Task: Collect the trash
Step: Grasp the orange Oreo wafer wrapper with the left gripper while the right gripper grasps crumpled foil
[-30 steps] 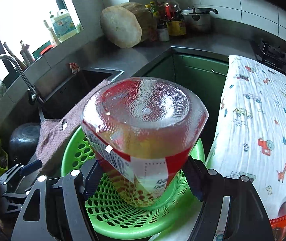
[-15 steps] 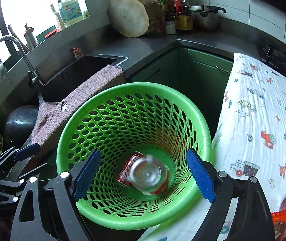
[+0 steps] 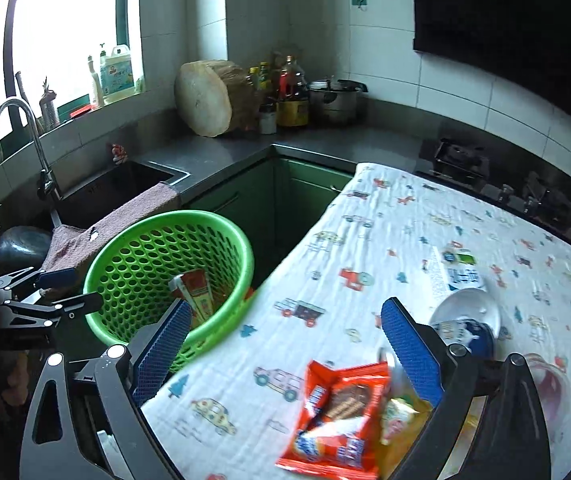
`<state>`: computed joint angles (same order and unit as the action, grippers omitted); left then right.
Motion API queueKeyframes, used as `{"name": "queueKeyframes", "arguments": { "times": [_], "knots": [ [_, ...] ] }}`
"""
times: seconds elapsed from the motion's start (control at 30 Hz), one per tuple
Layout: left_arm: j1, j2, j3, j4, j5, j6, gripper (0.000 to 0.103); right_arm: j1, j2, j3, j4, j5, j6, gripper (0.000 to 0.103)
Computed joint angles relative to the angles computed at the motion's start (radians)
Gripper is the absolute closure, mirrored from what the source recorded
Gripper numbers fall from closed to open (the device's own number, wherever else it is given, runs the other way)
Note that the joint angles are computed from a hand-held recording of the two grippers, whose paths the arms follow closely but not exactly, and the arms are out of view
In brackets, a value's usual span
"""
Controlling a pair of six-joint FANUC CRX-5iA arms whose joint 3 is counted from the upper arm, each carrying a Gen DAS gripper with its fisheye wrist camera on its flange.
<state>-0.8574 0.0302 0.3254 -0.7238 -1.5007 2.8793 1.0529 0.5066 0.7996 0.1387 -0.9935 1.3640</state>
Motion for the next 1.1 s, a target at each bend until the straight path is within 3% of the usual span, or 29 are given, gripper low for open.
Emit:
{"name": "queueKeyframes", "arguments": {
  "times": [0.27,0.5,0.83,1.1],
  "knots": [
    [0.013,0.103,0.105,0.039,0.059,-0.068,0.017,-0.115,-0.208,-0.313,0.102,0.102,-0.111,0.009],
    [0.036,0.170,0.164,0.101,0.133,-0.103,0.017,-0.188,-0.305,-0.493,0.142,0.115,-0.161,0.009],
    [0.037,0.273,0.281,0.167,0.166,-0.130,0.013,-0.236,-0.291,-0.534,0.051,0.123,-0.137,0.010],
    [0.077,0.355,0.344,0.280,0.206,-0.152,0.008,-0.277,-0.265,-0.495,-0.062,0.102,-0.068,0.033]
  ]
}}
